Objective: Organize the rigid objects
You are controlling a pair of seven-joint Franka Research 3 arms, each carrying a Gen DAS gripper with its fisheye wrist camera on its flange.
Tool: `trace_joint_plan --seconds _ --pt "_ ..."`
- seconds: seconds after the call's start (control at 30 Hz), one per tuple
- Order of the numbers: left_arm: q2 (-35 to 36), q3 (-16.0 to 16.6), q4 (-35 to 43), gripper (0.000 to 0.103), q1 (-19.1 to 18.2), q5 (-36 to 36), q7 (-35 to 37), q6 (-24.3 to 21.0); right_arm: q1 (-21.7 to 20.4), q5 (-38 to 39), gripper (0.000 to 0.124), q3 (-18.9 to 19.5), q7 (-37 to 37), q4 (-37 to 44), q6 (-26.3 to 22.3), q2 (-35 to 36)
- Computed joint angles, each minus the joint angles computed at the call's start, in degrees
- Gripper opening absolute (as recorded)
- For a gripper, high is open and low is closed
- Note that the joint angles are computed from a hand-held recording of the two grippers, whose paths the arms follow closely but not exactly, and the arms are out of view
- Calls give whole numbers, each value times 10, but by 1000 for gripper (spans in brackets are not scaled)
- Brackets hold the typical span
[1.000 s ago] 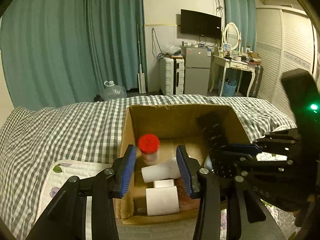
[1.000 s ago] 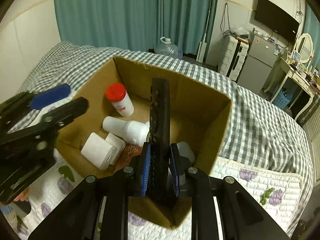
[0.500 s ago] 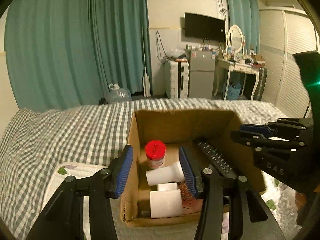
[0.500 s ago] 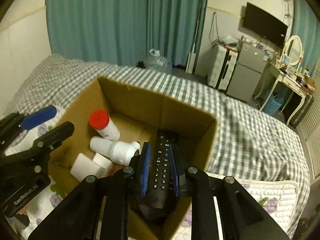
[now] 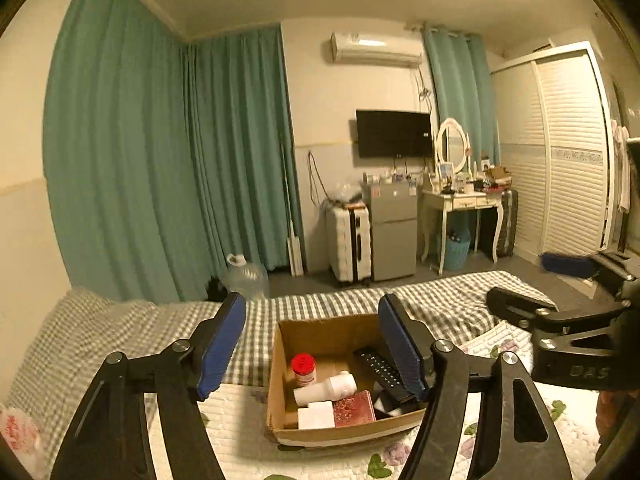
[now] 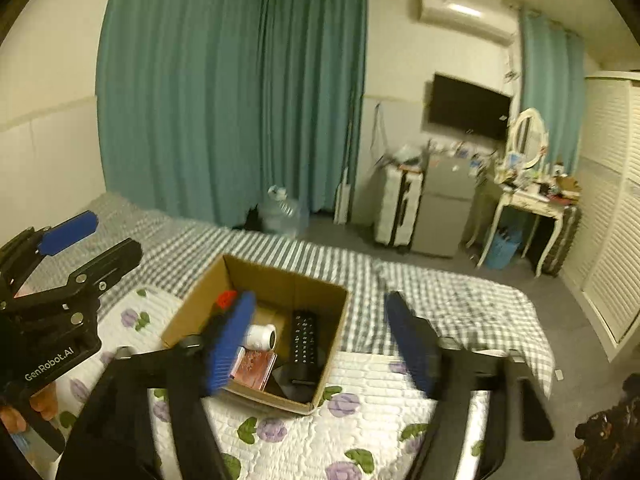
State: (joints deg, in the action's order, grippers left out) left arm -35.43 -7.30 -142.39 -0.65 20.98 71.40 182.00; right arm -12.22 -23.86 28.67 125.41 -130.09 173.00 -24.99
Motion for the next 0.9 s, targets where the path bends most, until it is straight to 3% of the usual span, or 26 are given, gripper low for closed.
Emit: trace_joint_plan --seconds 0.17,0.23,0.33,0.4,0.53,0.63,0.9 --pt "-57 10 -49 74 -2 4 7 21 -64 32 103 43 74 -82 57 -120" --pt "-71 4 -67 74 12 2 3 34 -60 51 103 45 72 -102 71 -136" --pt "-83 21 -94 74 0 -3 3 52 -78 78 103 72 78 -128 95 -150" --pt "-82 24 -114 74 2 -6 3 69 -109 96 103 109 88 -150 125 -160" --pt "-64 -1 -145 74 39 -10 0 103 -174 133 103 188 96 -173 153 -173" --pt "-38 -24 -144 74 67 -15 0 101 -221 155 103 243 89 -172 173 -173" --pt "-22 -5 -149 74 52 -15 6 92 -241 214 103 273 49 -177 188 -169"
